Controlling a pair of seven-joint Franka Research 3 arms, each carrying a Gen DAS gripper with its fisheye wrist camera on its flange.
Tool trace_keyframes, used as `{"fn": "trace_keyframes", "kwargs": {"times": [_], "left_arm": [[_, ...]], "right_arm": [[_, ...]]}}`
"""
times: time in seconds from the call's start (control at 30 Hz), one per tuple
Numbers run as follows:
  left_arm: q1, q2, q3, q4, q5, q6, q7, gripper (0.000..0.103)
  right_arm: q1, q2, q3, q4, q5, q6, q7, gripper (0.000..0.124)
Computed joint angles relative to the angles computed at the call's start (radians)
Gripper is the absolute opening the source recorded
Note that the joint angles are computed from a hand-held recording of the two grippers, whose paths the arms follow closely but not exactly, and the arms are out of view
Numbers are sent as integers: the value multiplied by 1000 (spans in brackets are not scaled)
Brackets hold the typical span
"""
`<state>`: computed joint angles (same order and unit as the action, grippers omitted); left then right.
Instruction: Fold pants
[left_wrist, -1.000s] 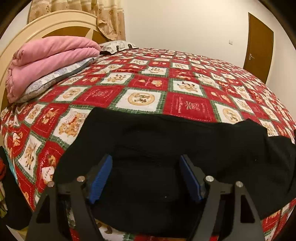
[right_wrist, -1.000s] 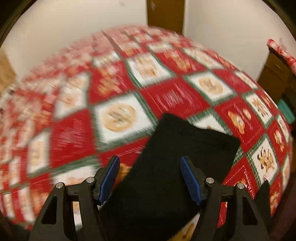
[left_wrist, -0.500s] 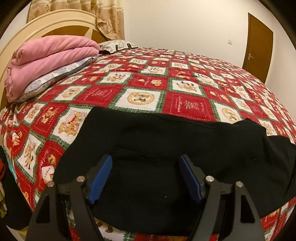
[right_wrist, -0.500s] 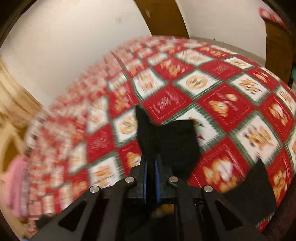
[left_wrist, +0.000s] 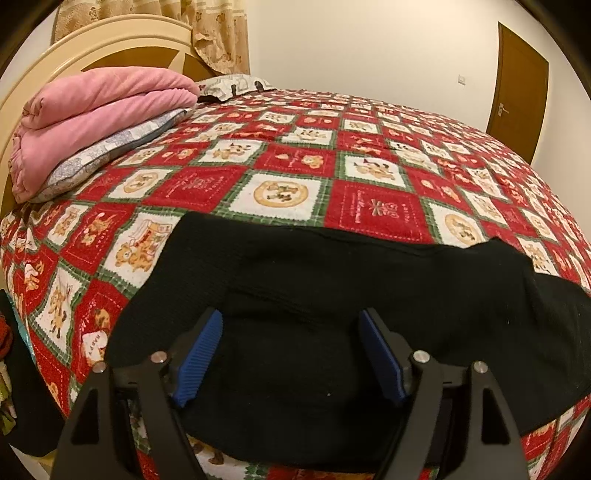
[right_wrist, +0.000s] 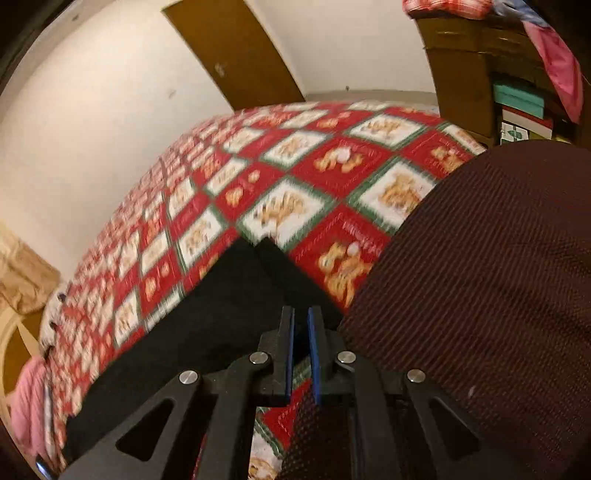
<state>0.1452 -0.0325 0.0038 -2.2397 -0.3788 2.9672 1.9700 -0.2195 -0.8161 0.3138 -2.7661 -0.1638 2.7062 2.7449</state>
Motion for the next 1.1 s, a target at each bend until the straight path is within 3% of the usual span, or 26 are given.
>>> {"fn": "trace_keyframes", "kwargs": {"times": [0.13,0.23,0.3,0.37,0.4,0.5,0.67,0.8,0.83,0.87,1.1], "left_arm": [[5,-15,-1,-3,33,-21,-60,80],[-39,-60,32,-15,-184,-61,96,80],[-79,-98,63,-22,-339,-109,230,80],[-118,-145,84,-38,-458,-147,366,80],[-137,-170,87,-51,-489,-147,424,80],[-195,-228,87,-87,-515,-139,525,80],[-277,-272,91,-92,-529,-245,555,80],[-306,-300,73,-109,-523,-341,556,80],[-312,-308,66,-118,-517,-341,563,80],[-316,-316,57,-130,-505,-335,568,80],[-344,-335,66,-151,-462,-325,541,80]], "right_arm": [[34,63,-46,40,6,41,-81,8],[63,107,-59,57,35,64,-121,12],[61,126,-45,60,35,70,-129,24],[56,137,-42,54,35,85,-134,51],[49,138,-37,46,33,96,-131,52],[52,157,-45,52,30,88,-166,52],[73,267,-64,140,-9,-23,-255,51],[78,331,-68,208,-77,-117,-243,46],[88,341,-73,222,-97,-136,-248,35],[118,348,-100,224,-91,-122,-279,16],[160,254,-131,171,-100,-81,-340,9]]}}
